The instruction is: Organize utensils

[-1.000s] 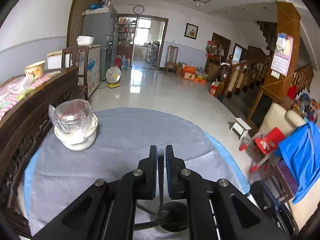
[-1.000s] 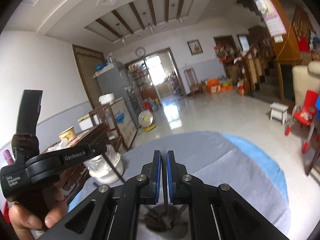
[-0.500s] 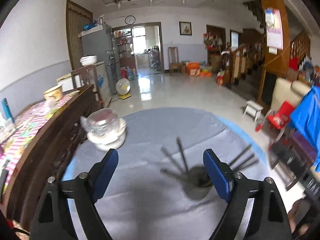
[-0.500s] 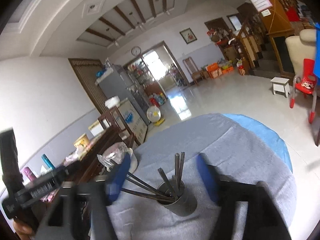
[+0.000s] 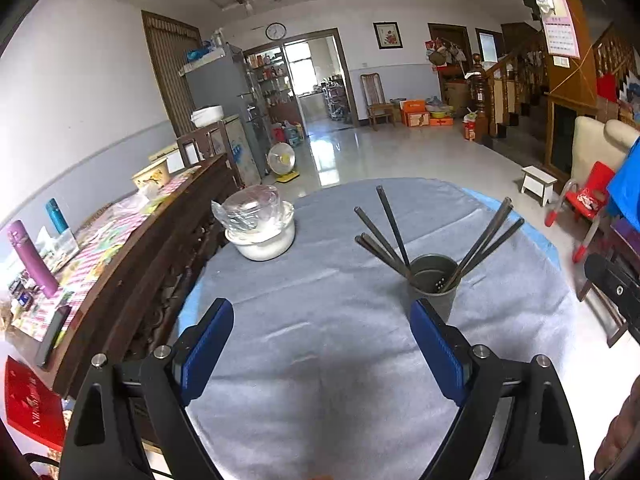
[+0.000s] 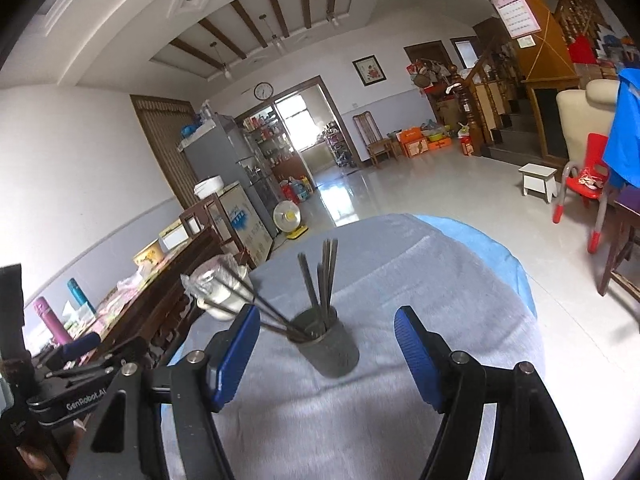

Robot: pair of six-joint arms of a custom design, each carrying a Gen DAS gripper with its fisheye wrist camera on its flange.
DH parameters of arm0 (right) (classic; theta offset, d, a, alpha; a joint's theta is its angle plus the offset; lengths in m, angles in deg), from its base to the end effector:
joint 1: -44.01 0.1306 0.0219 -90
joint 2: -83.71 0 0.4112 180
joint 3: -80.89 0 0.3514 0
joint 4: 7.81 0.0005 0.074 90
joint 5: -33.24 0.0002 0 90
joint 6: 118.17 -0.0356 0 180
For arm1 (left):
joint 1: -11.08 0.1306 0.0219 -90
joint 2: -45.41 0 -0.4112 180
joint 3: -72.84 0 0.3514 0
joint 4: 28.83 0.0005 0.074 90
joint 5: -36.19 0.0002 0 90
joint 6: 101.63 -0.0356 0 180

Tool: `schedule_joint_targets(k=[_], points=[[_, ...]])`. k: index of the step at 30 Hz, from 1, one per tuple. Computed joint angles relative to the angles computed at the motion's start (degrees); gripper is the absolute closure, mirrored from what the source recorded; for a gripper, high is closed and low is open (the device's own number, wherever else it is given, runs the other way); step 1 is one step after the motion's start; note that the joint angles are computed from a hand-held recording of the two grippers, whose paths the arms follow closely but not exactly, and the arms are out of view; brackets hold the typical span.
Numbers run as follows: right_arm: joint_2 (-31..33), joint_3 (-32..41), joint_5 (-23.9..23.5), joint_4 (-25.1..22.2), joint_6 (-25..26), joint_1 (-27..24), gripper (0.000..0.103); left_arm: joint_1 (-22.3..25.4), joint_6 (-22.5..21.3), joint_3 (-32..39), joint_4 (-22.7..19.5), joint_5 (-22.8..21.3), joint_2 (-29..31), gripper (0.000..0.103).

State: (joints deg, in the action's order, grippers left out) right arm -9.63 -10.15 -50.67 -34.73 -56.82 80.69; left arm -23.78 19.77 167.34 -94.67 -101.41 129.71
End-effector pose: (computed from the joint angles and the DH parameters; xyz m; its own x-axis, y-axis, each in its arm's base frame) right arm 0.3622 0.2644 0.5094 -0.5409 0.1916 -0.8190 -0.2932 0.8697 0.3971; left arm 0.3282 -0.1972 0.5210 -0.6008 -0.0097 -0.7993 -0.3159 0.9214 0.2263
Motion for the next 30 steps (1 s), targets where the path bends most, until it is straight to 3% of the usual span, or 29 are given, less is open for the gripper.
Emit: schedule_joint_targets(k=[6, 14, 26, 30], points=[[-3.0, -3.0, 0.8, 0.0, 1.0, 2.1, 0.029, -2.9, 3.9, -1.3, -2.7, -4.3, -2.1, 0.009], [-5.3, -4.8, 2.7, -0.4, 0.9, 5.7, 0.029, -6.4, 12.2, -2.1, -10.2, -8.8, -4.6, 0.007], [-7.9, -5.0, 4.3, -1.4, 1.0, 9.6, 0.029, -12.1, 29.7, -2.7, -25.4, -13.1, -7.4, 0.007], [-7.1, -4.5, 7.0, -2.6, 1.9, 11.7, 0.029, -11.9, 31.0, -4.1, -25.4, -12.9, -8.5, 0.007]])
